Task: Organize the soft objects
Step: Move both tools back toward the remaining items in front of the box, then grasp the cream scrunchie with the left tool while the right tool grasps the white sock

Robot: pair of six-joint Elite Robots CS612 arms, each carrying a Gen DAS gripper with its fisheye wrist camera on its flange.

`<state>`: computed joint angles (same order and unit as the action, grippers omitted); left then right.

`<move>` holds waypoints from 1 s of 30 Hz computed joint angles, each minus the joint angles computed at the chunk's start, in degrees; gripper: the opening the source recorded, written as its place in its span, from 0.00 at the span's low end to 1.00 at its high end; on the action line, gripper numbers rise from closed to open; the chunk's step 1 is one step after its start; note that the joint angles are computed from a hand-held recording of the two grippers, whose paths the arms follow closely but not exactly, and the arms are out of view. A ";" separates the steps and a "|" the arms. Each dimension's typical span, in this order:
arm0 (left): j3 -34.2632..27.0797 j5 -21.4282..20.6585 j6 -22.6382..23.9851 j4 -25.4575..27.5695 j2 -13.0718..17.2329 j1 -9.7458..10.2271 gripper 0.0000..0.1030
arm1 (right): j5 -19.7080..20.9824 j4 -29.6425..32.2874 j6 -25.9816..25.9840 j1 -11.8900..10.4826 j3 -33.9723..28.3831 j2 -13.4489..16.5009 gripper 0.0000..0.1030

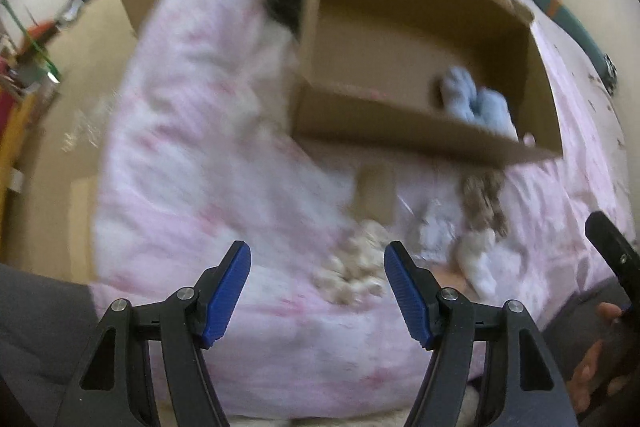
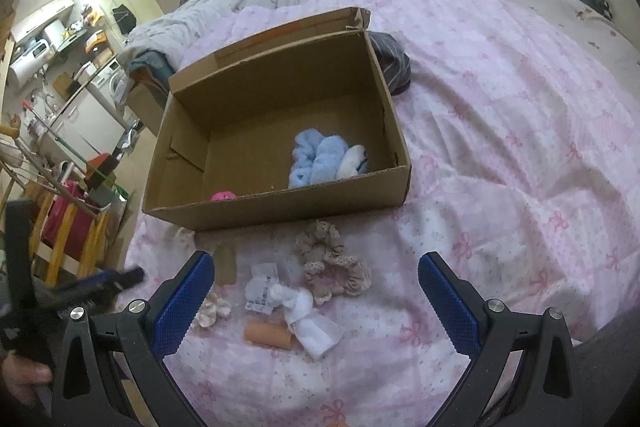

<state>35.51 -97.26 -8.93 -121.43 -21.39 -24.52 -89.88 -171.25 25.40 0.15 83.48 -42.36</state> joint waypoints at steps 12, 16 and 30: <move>-11.18 1.72 4.49 14.70 6.87 -1.81 0.23 | 1.82 2.24 4.46 -1.09 -0.18 0.32 1.00; -10.02 -0.53 3.56 15.77 6.09 -1.36 0.07 | 1.74 3.27 4.98 -1.13 -0.62 0.56 1.00; 8.04 -1.67 -1.50 -3.35 -4.00 -0.21 0.06 | 18.44 14.23 12.75 -3.07 -3.23 2.92 1.00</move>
<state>43.55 -98.93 -10.43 -124.79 -25.39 -24.72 -71.44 -157.01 38.15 -2.92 80.26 -39.44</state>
